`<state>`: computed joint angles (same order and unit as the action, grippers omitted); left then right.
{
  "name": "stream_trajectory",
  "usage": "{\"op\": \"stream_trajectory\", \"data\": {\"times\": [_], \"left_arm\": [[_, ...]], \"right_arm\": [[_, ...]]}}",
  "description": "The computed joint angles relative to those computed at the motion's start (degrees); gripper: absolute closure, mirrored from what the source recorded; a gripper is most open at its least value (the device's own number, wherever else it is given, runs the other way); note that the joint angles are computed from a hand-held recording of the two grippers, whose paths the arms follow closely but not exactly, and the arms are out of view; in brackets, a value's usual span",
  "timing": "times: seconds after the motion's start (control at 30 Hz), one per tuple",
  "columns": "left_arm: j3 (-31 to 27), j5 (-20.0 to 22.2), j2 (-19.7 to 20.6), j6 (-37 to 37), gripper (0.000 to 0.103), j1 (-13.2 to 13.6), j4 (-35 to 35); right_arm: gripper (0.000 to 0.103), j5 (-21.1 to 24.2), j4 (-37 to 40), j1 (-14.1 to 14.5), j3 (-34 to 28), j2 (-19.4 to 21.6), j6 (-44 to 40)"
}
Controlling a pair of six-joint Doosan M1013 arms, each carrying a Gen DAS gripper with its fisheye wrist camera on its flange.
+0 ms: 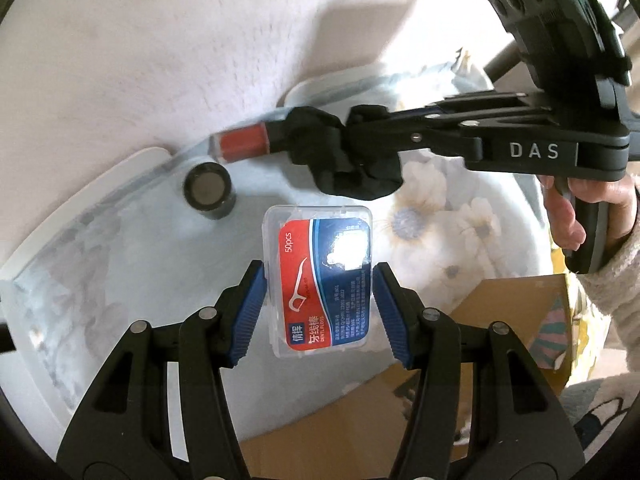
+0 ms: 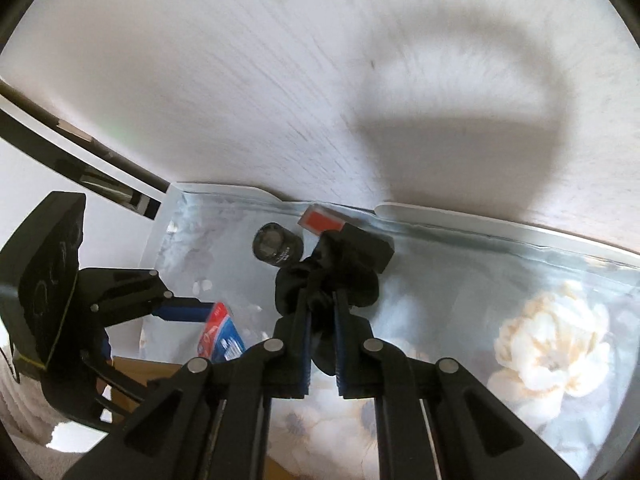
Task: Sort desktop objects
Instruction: 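Grasp the clear floss-pick box with the left tool while the right tool grasps the black cloth item, then carry the floss-pick box and black item into the box and release both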
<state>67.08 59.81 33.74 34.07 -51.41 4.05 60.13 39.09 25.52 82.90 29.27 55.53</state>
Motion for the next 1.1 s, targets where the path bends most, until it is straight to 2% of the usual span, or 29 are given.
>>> {"op": "stream_trajectory", "data": {"times": [0.27, 0.43, 0.63, 0.9, 1.1], "left_arm": [[0.3, 1.0, -3.3, -8.4, 0.052, -3.3, 8.0], [-1.3, 5.2, -3.6, -14.7, 0.052, -6.8, 12.8], [-0.6, 9.4, -4.6, -24.0, 0.052, -11.2, 17.8], [0.5, 10.3, -4.1, -34.9, 0.052, -15.5, 19.8], [0.0, 11.4, -2.3, -39.1, 0.052, -17.2, 19.3]], "right_arm": [[0.094, 0.0, 3.3, -1.2, 3.1, -6.0, -4.6], [0.094, 1.2, 5.6, -1.7, 6.5, -11.3, -10.3], [0.094, 4.8, 5.5, -2.1, 11.0, -16.6, -16.8], [0.094, 5.0, 1.7, -0.5, 16.8, -20.7, -19.5], [0.094, 7.7, 0.7, 0.1, 19.4, -21.4, -20.5]]}}
